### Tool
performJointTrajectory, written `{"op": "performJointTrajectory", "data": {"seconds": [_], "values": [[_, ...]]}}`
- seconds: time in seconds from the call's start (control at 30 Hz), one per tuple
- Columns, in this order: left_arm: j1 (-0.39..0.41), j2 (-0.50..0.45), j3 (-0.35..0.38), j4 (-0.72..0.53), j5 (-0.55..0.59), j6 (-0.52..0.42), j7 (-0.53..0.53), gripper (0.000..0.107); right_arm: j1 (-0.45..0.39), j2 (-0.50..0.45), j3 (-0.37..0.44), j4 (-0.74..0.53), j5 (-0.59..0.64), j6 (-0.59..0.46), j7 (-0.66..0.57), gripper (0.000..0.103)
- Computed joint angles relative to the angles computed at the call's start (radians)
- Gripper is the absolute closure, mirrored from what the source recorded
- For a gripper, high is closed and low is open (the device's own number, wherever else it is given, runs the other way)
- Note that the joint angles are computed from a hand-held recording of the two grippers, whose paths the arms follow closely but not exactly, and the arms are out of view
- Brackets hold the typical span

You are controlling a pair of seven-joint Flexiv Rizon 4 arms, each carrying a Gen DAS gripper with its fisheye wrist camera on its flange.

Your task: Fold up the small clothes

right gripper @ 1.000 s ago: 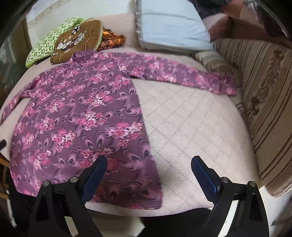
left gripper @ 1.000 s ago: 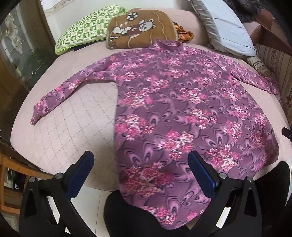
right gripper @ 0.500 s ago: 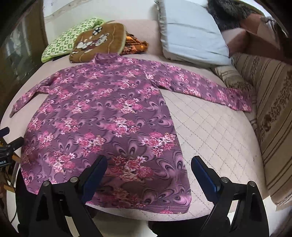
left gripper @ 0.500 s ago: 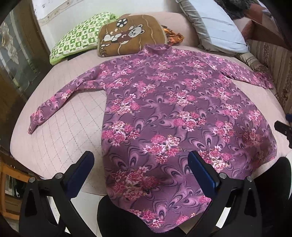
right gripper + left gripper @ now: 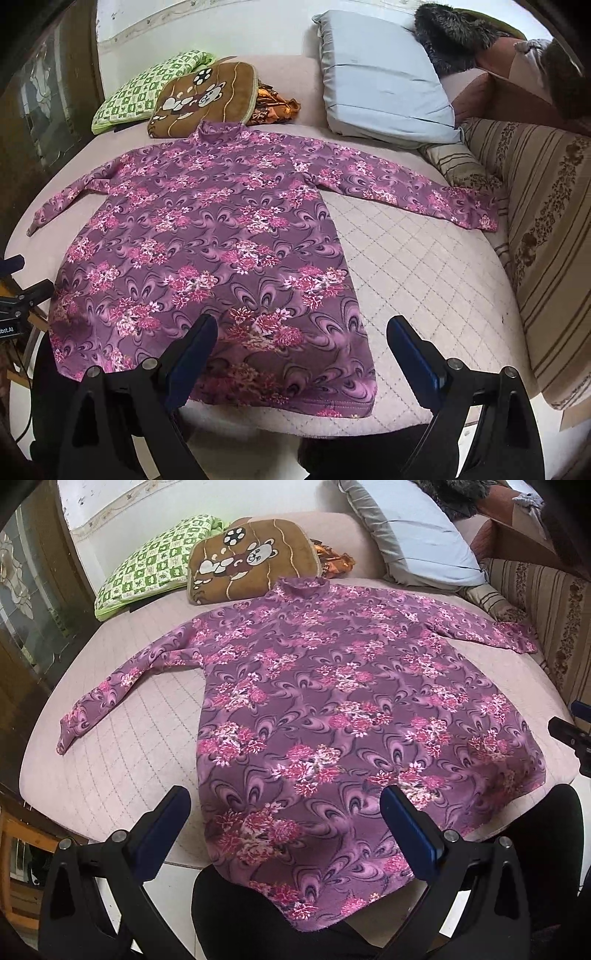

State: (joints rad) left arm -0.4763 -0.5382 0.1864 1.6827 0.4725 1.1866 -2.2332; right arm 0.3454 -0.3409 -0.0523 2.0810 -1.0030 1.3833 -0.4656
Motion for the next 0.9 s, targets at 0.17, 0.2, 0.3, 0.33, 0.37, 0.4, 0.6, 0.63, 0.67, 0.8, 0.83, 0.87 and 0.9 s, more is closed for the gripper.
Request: {"op": "performJointTrajectory", "data": {"seconds": [0.17, 0.2, 0.3, 0.33, 0.37, 0.4, 0.6, 0.63, 0.67, 0.8, 0.83, 0.87, 0.9], "values": [[0.004, -0.008, -0.011, -0.015, -0.006, -0.009, 0.016, 0.004, -0.008, -0.005, 0.004, -0.003, 0.015, 0.008, -0.011, 0.009], [0.007, -0.012, -0.016, -0.020, -0.013, -0.012, 0.024, 0.004, -0.011, -0.009, 0.007, -0.006, 0.026, 0.014, -0.020, 0.009], [0.018, -0.027, -0.028, -0.040, -0.035, -0.032, 0.051, 0.004, -0.012, -0.025, 0.007, -0.014, 0.062, 0.041, -0.053, 0.011], [0.021, -0.033, -0.031, -0.046, -0.043, -0.037, 0.059, 0.004, -0.005, -0.031, -0.006, -0.016, 0.059, 0.053, -0.053, 0.011], [0.026, -0.039, -0.036, -0.053, -0.054, -0.042, 0.069, 0.004, -0.001, -0.039, -0.013, -0.020, 0.064, 0.064, -0.058, 0.011], [0.034, -0.046, -0.042, -0.059, -0.069, -0.047, 0.079, 0.004, 0.001, -0.047, -0.016, -0.024, 0.076, 0.068, -0.068, 0.012], [0.100, -0.097, -0.081, -0.104, -0.201, -0.091, 0.147, 0.004, -0.084, -0.121, 0.060, -0.114, 0.342, 0.029, -0.236, 0.012], [0.109, -0.108, -0.082, -0.118, -0.221, -0.104, 0.152, 0.004, -0.096, -0.136, 0.052, -0.137, 0.377, 0.019, -0.243, 0.012], [0.116, -0.121, -0.079, -0.139, -0.240, -0.125, 0.153, 0.004, -0.108, -0.152, 0.044, -0.163, 0.413, 0.005, -0.248, 0.012], [0.126, -0.177, -0.056, -0.238, -0.273, -0.200, 0.140, 0.004, -0.130, -0.225, -0.025, -0.282, 0.501, -0.060, -0.251, 0.012], [0.128, -0.188, -0.052, -0.260, -0.276, -0.217, 0.136, 0.004, -0.141, -0.252, -0.042, -0.325, 0.519, -0.083, -0.247, 0.012], [0.132, -0.200, -0.053, -0.281, -0.281, -0.230, 0.133, 0.004, -0.148, -0.271, -0.056, -0.354, 0.532, -0.098, -0.241, 0.012], [0.142, -0.210, -0.059, -0.297, -0.292, -0.235, 0.134, 0.004, -0.154, -0.296, -0.077, -0.391, 0.542, -0.113, -0.225, 0.012]]}}
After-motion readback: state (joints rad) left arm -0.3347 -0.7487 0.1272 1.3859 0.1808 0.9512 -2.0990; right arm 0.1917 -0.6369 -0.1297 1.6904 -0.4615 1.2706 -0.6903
